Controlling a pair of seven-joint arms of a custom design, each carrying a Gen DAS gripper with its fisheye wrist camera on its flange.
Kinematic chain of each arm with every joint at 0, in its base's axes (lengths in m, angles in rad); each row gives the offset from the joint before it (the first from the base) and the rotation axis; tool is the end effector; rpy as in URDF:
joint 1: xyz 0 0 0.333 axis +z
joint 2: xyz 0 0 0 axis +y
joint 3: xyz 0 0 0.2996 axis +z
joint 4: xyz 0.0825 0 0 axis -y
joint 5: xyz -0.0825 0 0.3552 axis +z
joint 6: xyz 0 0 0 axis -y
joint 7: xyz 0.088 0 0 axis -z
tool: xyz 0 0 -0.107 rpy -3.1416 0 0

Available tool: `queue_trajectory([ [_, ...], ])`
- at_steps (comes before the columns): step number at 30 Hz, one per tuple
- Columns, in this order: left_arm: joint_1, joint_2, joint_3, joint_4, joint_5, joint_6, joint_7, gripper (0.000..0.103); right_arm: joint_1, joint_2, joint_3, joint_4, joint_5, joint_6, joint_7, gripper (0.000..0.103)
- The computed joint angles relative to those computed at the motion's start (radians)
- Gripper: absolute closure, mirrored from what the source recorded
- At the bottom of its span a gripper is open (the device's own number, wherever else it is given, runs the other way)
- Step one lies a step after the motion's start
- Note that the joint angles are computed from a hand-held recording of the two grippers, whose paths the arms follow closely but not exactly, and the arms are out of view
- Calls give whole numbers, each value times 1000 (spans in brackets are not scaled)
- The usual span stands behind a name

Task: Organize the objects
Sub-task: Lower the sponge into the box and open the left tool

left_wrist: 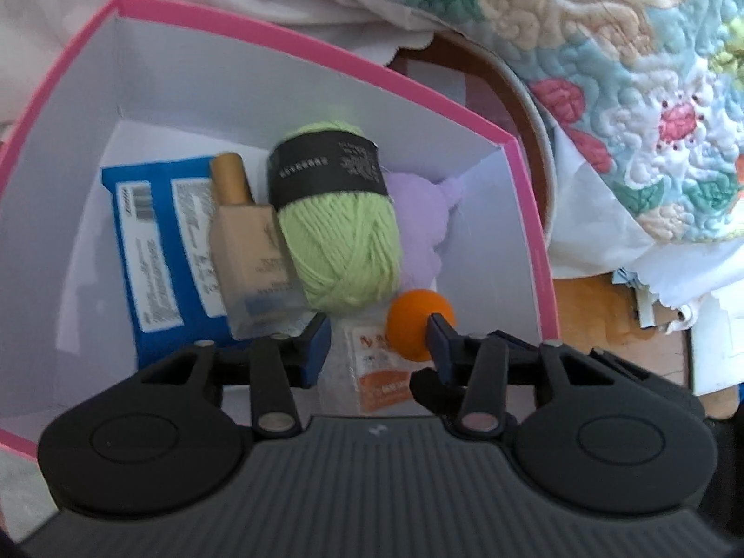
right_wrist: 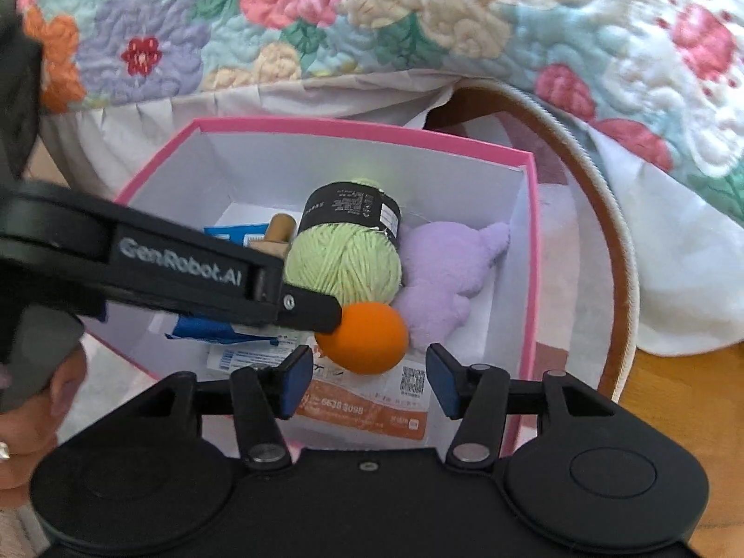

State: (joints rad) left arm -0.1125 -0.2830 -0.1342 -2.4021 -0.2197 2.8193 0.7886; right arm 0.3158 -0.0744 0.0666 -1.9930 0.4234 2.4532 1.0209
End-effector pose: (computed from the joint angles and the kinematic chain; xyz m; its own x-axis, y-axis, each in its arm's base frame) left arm 0.4649 -0.1099 0.5020 0.4591 -0.6976 0.5501 -0.6381 -0.6898 -0.3421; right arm 0.5121 0.2070 0.5471 0.6471 -0.7568 -0.0919 -0.6524 -0.4873 -0.5804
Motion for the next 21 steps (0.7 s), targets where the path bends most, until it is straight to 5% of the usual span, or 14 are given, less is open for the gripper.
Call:
queue_trajectory([
  [6,-145,48,96,5,-326,84,176,68,7,-60,-12,-68,60,38,-62,44],
  [8,-152,67,85,16,-386,94,210,68,9,-70,-13,-85,52,62,-67,44],
  [17,95,32,-102,47,153,6,-195,60,12,-103,-44,-121,101,89,-107,50],
  [21,77,28,-70,59,224,-57,-216,48,13,-114,-52,-132,135,94,-132,54],
])
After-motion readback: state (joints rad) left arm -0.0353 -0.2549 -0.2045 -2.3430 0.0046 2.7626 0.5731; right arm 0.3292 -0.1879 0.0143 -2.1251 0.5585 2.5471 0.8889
